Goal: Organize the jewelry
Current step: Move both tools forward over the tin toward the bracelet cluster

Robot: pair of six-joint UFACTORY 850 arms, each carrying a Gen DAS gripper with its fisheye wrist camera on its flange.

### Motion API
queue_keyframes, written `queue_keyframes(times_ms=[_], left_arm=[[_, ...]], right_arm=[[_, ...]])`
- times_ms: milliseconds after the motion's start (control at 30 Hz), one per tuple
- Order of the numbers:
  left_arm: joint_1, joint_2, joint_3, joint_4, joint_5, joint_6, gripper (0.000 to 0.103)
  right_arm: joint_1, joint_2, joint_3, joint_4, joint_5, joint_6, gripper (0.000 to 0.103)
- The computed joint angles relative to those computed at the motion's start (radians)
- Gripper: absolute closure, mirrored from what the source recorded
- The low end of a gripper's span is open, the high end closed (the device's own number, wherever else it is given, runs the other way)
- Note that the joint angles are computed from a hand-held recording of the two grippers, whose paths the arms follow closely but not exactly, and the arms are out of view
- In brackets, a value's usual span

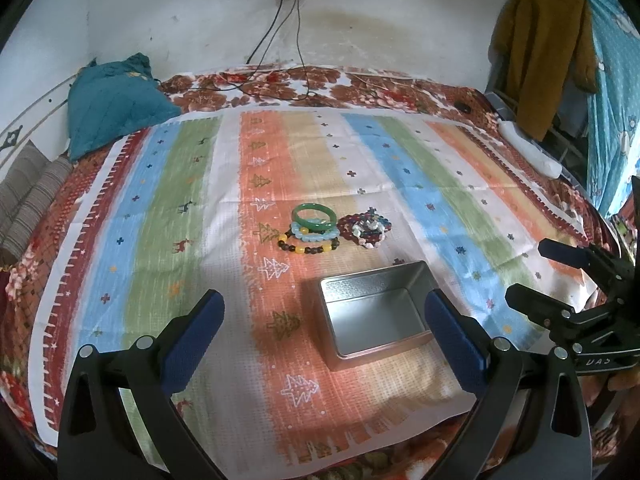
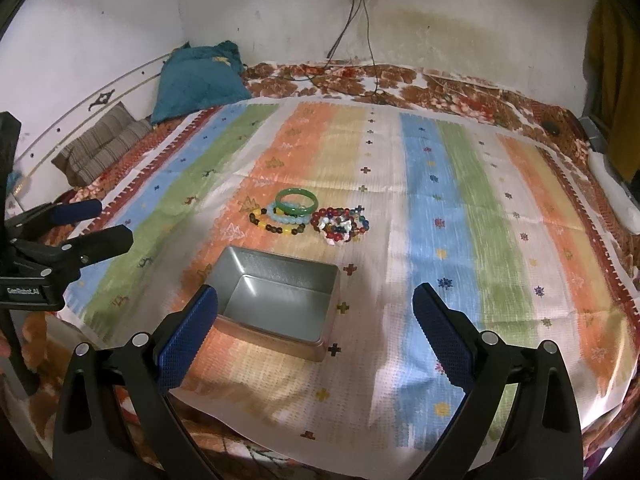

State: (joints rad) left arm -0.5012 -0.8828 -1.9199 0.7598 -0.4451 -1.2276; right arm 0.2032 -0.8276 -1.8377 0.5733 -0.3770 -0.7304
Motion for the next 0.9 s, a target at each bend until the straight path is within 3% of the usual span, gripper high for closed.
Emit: queue_keyframes(times_ms=[267, 900], left_arm=[[0.020, 0.022, 0.037, 0.020, 0.002, -0.038, 0.005], [-0.004, -0.055, -0.091, -0.064, -0.104, 0.028, 0.006]], right_arm=[[0.002, -0.015, -0.021, -0.058, -0.021, 0.056, 0.004], [0.015, -0.063, -0.101, -0.192, -0.087, 0.183, 0.004]])
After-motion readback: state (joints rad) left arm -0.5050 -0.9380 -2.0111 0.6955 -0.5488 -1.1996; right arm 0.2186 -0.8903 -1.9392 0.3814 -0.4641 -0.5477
